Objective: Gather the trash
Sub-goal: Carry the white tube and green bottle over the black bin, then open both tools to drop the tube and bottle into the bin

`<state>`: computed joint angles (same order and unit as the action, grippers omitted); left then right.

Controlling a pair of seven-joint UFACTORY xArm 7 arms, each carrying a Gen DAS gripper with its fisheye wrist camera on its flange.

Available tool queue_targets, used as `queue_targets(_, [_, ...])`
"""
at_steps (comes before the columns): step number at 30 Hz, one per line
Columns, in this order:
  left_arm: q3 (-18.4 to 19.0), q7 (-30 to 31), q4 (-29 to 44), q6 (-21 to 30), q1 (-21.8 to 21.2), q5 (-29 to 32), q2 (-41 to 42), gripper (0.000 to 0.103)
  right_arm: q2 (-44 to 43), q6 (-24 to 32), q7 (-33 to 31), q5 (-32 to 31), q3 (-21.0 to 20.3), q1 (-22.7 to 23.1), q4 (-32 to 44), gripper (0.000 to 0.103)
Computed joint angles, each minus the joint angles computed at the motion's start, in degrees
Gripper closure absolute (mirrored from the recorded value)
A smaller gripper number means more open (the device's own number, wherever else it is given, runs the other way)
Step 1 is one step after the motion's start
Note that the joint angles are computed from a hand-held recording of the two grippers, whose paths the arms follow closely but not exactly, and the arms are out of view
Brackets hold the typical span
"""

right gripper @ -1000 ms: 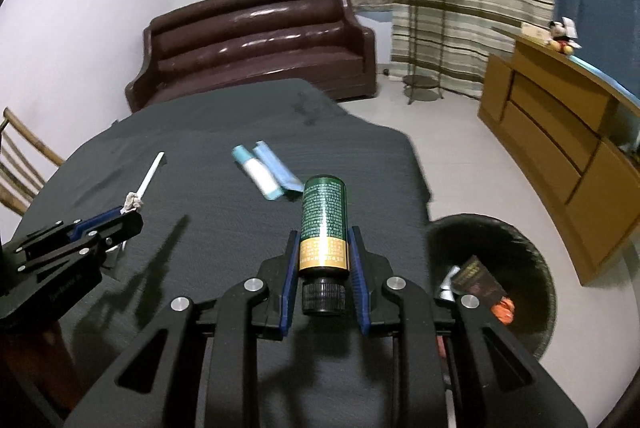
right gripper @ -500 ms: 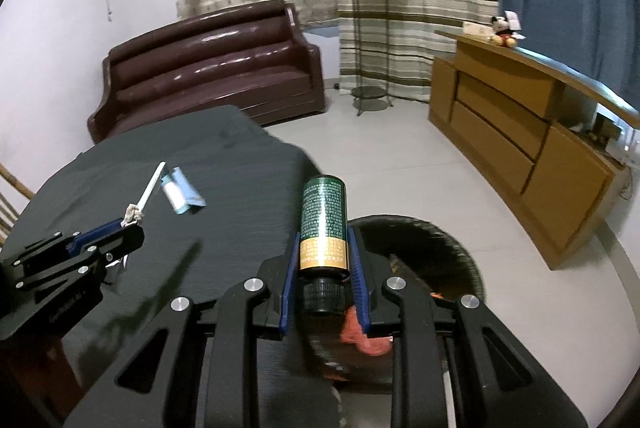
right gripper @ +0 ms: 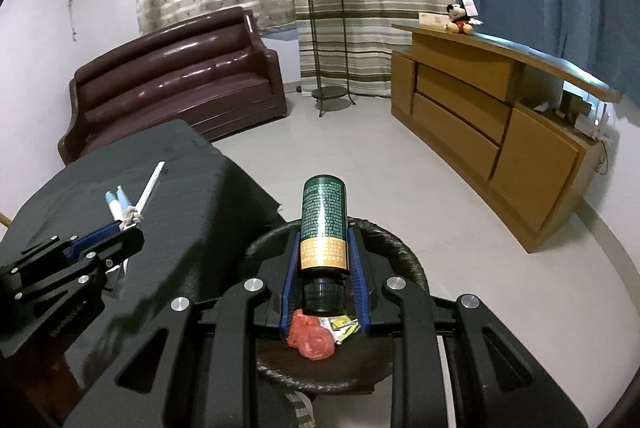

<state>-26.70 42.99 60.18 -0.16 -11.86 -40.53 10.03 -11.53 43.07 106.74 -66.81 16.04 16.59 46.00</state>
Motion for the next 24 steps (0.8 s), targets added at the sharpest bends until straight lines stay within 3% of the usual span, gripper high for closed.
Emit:
queue_targets(13, [9.6,-18.1,4.3,0.7,-9.3,20.6,5.7,0.086,1.6,-1.0,2.5,-1.8,-1.3,-0.5,-0.2,0.078])
queue_targets(24, [11.5,-28.0,7.7,1.7,-10.6,31.8,8.5,0.085,2.3,-2.3,4.5,-2.3,-2.4,-1.4,-0.8,0.078])
